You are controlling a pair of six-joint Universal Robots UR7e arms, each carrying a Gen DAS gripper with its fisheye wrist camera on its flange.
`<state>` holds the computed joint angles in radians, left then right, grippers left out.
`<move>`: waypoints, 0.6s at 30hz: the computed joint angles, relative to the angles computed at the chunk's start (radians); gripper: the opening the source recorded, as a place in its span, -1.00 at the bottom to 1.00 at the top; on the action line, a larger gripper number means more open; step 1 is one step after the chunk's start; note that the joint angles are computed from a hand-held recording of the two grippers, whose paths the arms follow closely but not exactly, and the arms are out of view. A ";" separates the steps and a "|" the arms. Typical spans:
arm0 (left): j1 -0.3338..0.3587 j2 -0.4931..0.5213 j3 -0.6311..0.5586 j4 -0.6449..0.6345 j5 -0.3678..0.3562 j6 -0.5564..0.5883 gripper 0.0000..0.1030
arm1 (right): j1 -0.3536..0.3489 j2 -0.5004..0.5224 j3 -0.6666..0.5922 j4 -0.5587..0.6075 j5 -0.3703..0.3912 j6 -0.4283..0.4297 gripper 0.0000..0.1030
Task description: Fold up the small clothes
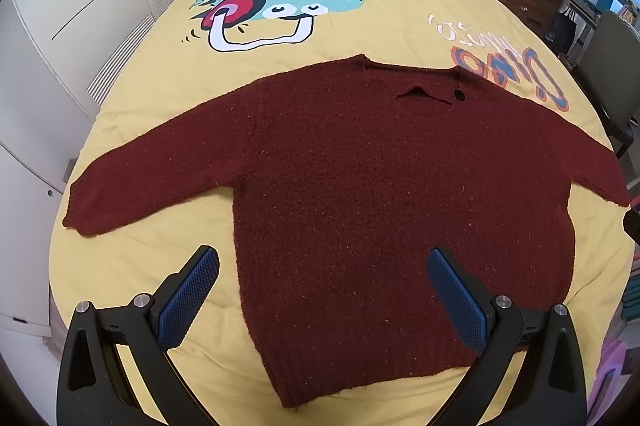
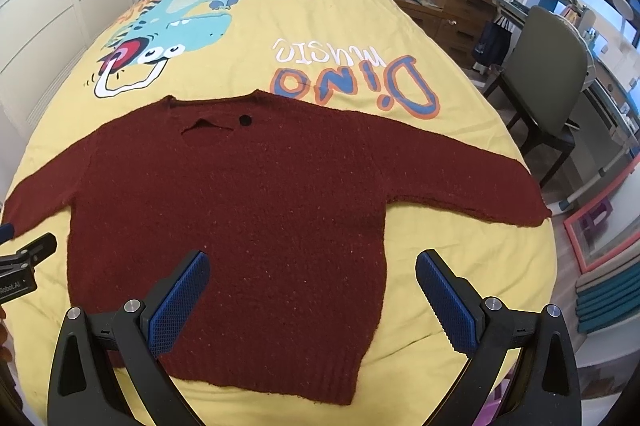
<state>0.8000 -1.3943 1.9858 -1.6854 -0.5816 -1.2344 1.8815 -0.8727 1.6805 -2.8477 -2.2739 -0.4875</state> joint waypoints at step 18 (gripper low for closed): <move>-0.004 0.006 -0.005 0.022 0.010 -0.005 0.99 | -0.004 -0.003 0.000 0.007 -0.009 0.003 0.99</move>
<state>0.7959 -1.3879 1.9806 -1.6637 -0.5714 -1.2393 1.8776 -0.8754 1.6801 -2.8409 -2.2828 -0.4841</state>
